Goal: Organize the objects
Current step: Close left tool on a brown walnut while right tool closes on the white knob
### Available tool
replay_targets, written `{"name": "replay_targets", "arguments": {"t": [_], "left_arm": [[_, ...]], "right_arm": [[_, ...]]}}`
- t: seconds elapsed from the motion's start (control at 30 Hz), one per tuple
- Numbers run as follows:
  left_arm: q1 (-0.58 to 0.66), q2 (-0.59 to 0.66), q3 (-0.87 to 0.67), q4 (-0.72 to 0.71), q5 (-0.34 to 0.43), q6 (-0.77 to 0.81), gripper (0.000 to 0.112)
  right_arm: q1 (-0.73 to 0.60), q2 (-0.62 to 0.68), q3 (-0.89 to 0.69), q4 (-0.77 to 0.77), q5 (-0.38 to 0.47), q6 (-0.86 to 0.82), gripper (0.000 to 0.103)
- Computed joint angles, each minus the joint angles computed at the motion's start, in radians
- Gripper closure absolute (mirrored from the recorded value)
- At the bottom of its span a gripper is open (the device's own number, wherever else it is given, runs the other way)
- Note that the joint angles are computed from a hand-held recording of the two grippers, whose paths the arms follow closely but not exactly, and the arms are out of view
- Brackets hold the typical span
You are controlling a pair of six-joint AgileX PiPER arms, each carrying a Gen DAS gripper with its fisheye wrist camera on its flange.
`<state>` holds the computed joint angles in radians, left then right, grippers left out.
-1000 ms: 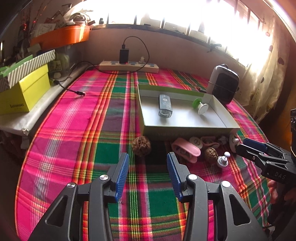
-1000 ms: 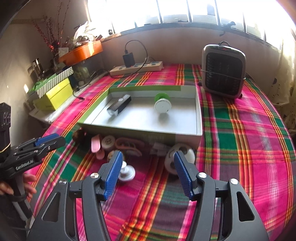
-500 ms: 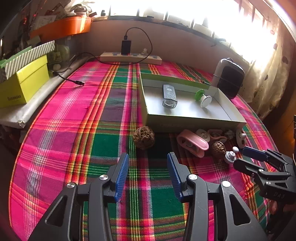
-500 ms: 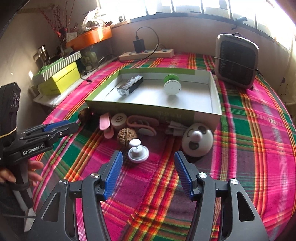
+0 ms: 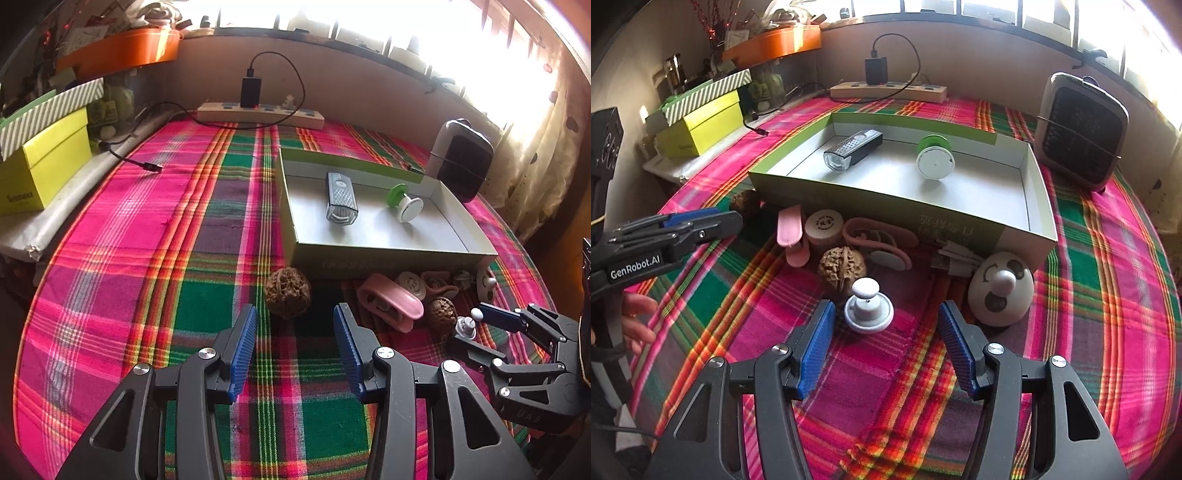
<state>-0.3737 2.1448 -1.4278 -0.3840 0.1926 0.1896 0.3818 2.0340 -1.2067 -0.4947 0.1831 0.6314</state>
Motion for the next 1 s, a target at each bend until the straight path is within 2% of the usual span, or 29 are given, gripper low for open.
{"name": "replay_targets", "arguments": {"t": [0.33,0.67,1.0], "left_arm": [[-0.002,0.052,-0.088,0.142,0.043,-0.142,0.071],[0.005,0.085,-0.143,0.125,0.084,-0.123,0.071],[0.0,0.097,-0.164,0.18,0.093,-0.177,0.071]], "right_arm": [[-0.004,-0.001,0.0,-0.066,0.008,0.067,0.053],[-0.005,-0.002,0.0,-0.111,0.012,0.118,0.065],[-0.004,-0.001,-0.001,-0.122,0.013,0.13,0.07]]}}
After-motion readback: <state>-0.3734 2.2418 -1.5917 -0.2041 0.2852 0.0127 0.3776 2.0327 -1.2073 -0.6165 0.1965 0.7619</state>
